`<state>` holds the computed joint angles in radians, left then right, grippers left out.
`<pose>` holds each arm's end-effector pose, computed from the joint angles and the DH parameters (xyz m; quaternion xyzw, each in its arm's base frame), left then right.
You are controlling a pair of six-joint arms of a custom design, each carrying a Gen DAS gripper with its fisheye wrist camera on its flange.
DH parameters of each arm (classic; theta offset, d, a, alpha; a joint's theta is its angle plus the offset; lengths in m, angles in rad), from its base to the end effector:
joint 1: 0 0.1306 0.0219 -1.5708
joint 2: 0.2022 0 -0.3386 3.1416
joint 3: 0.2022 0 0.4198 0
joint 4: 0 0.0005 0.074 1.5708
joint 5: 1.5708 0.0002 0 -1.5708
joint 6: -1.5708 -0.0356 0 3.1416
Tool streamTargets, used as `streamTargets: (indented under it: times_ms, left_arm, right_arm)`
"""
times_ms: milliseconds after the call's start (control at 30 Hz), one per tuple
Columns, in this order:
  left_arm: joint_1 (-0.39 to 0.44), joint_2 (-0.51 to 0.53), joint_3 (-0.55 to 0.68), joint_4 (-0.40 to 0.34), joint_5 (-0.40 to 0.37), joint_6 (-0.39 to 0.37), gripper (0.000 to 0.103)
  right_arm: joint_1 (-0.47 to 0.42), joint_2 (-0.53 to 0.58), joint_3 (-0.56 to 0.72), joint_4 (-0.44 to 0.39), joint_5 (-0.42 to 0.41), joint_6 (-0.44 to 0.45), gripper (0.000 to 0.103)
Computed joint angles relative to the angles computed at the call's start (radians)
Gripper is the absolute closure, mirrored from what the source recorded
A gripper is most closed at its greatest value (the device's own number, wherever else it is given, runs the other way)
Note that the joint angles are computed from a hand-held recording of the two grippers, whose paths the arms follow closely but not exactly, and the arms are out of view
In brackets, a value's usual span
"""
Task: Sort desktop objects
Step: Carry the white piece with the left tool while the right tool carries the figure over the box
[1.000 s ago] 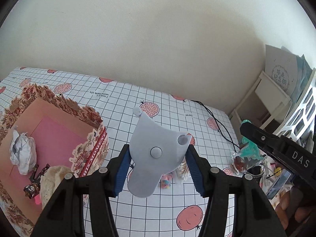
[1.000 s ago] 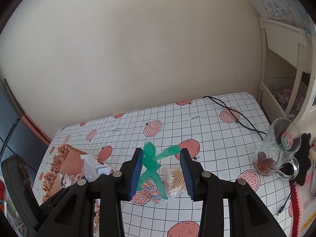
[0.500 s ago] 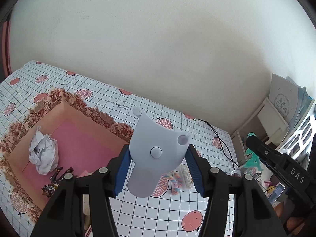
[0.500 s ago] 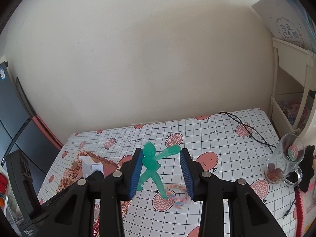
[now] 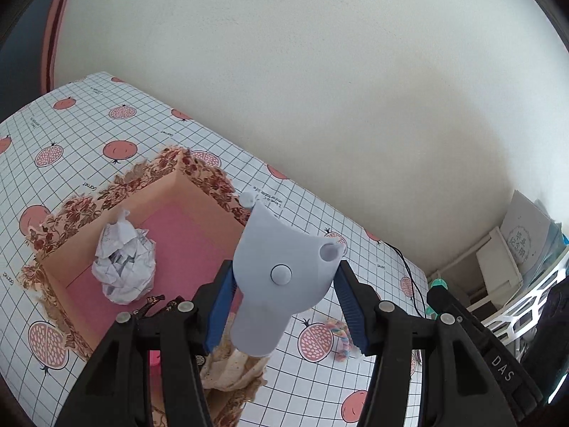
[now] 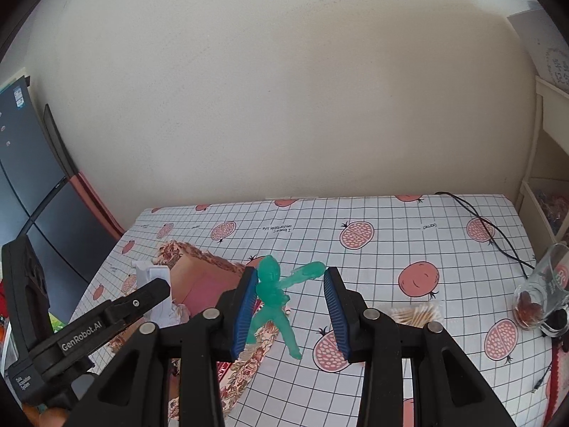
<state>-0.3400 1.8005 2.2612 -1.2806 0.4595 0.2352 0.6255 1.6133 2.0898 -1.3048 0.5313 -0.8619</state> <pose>0.5713 -0.2194 0.5472 0.1308 0.9003 -0.3045 0.2823 0.4548 0.3056 0.5744 0.2006 0.8817 0.0569 0.4233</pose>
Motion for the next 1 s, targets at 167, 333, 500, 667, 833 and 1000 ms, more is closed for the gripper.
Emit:
streamTargets:
  times_ms: [167,333,500,667,833,1000]
  left_arm:
    - [0.026,-0.007,-0.011,0.005,-0.023,0.039,0.045]
    - [0.041,-0.013,-0.025,0.002,-0.047,0.068,0.045]
    - [0.058,-0.024,-0.033,0.010,-0.064,0.097,0.045]
    - [0.075,-0.038,-0.043,0.023,-0.068,0.133,0.045]
    - [0.090,-0.043,-0.049,0.035,-0.086,0.167,0.045]
    - [0.100,-0.043,-0.061,0.042,-0.108,0.202,0.045]
  right_arm:
    - [0.023,0.070,0.083,-0.016,-0.016,0.041,0.062]
    - [0.043,0.136,0.163,-0.024,-0.034,0.084,0.062]
    - [0.060,0.197,0.238,-0.026,-0.066,0.121,0.062]
    - [0.072,0.244,0.299,-0.036,-0.079,0.142,0.062]
    - [0.076,0.272,0.332,-0.032,-0.099,0.150,0.062]
    - [0.078,0.308,0.374,-0.045,-0.115,0.155,0.062]
